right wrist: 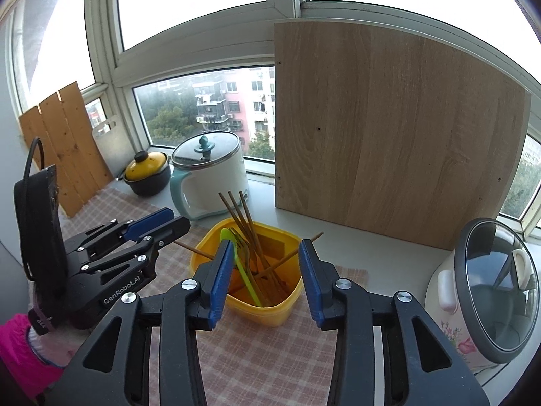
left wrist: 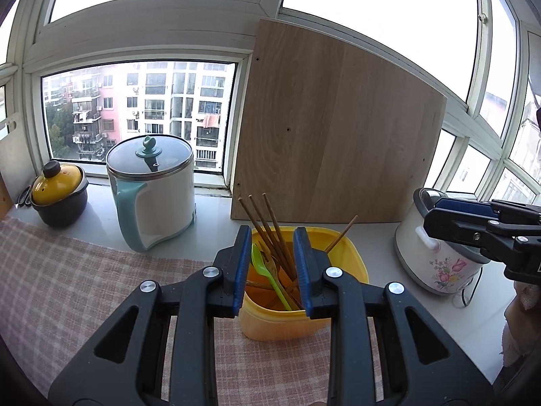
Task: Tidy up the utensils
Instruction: 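Open both tools to drop the green spoon and fork into the container, then move the left tool to the red-tipped chopstick while the right tool approaches the clear spoon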
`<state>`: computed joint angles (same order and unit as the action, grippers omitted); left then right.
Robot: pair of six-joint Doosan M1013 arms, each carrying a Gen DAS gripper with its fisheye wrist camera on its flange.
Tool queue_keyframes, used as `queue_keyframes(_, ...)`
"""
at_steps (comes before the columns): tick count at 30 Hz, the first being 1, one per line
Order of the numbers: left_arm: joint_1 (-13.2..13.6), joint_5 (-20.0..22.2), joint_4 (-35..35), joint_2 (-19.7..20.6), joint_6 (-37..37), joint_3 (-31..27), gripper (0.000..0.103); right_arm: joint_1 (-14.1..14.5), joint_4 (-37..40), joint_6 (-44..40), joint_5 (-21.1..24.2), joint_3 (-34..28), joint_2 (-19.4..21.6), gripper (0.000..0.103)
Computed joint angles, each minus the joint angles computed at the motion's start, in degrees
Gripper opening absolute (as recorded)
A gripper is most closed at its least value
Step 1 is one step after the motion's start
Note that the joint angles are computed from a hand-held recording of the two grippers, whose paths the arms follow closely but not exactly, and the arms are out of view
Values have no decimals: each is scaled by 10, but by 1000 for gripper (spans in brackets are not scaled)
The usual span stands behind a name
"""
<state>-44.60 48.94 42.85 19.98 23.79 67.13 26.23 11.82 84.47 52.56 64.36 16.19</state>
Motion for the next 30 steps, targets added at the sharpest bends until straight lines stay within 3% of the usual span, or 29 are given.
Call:
queue_keyframes(2,-2,-2,-2,-7,1,8,26,3,-5,7,-6,8,-7,44)
queue_keyframes(4,-4,-5,-3,-15,3,17,33,7,-14,18,-15,19,-15,57)
queue_keyframes(9,-8,-11,-12,-39,13,42,38,16,-35,47,-30,37,-31,65)
queue_keyframes(11,-8,-12,-24,-48,24,51,56,20,-41,60,-41,47,-37,72)
queue_keyframes(13,-7,-9,-38,-58,39,60,67,26,-52,76,-49,54,-43,75)
queue_keyframes(16,-5,6,-71,-67,80,68,73,38,-75,101,-54,62,-47,79)
queue_keyframes(30,21,30,-200,-128,205,153,74,100,-163,217,-30,83,-47,80)
